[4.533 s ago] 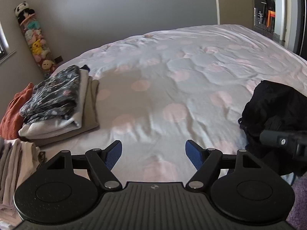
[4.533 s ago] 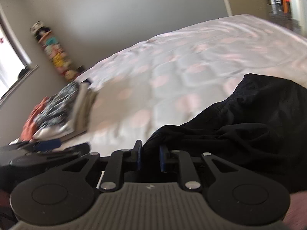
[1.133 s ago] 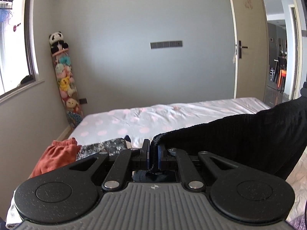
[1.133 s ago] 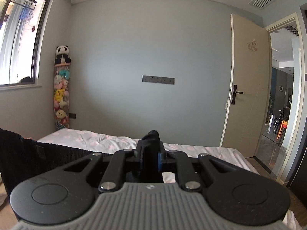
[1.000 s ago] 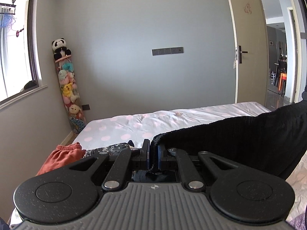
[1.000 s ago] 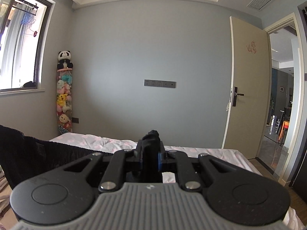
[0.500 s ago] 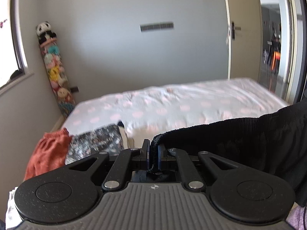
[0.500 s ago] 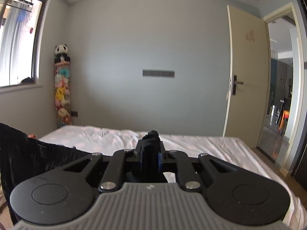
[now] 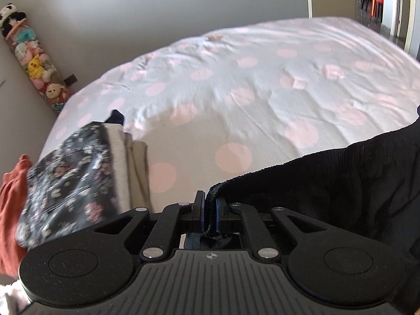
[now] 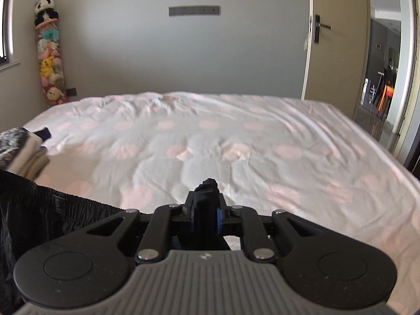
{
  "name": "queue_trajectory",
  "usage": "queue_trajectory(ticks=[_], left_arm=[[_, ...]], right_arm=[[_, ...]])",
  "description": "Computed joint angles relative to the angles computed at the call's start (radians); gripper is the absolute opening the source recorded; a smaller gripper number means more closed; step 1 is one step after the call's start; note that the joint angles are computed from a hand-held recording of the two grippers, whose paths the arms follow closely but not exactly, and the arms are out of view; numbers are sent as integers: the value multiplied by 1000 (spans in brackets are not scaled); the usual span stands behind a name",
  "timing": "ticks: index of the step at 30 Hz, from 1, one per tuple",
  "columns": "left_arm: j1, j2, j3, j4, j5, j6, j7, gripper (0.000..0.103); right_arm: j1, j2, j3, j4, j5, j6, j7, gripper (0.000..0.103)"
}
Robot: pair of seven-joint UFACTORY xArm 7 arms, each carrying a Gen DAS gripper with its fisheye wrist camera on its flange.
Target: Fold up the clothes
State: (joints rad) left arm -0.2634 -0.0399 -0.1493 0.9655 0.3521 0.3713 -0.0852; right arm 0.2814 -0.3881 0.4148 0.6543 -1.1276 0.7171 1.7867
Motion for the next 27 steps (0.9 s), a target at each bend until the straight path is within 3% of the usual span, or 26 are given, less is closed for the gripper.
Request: queue_trajectory(ticks=[3, 9, 14, 16, 17, 21, 23, 25, 27], left_arm=[[-10, 144, 10, 101, 63, 10, -45, 6], [-63, 342, 65, 246, 55, 50, -23, 7], [-112, 393, 120, 269, 106, 22, -42, 14], [-116, 395, 123, 277, 107, 26, -34, 14], [-117, 393, 124, 276, 109, 27, -30, 17], [-117, 335, 137, 233, 122, -1, -60, 42], [-84, 280, 108, 194, 73, -10, -22, 49], [-56, 218, 85, 149, 25, -13, 20, 49], [-31, 145, 68, 90, -25, -8, 64, 50]], right_arm=[[-57, 113, -39, 22, -144, -78, 91, 16], [-59, 312, -155, 90, -347, -162, 199, 16], [-24, 410, -236, 127, -398, -206, 234, 22], [-13, 419, -257, 127, -385, -218, 227, 28], [-10, 419, -264, 125, -377, -222, 223, 37], [-13, 340, -283, 78, -323, -222, 249, 48], [-26, 262, -279, 33, -300, -224, 275, 64], [-42, 169, -265, -17, -261, -216, 276, 68], [-48, 77, -247, -70, -166, -200, 209, 68]])
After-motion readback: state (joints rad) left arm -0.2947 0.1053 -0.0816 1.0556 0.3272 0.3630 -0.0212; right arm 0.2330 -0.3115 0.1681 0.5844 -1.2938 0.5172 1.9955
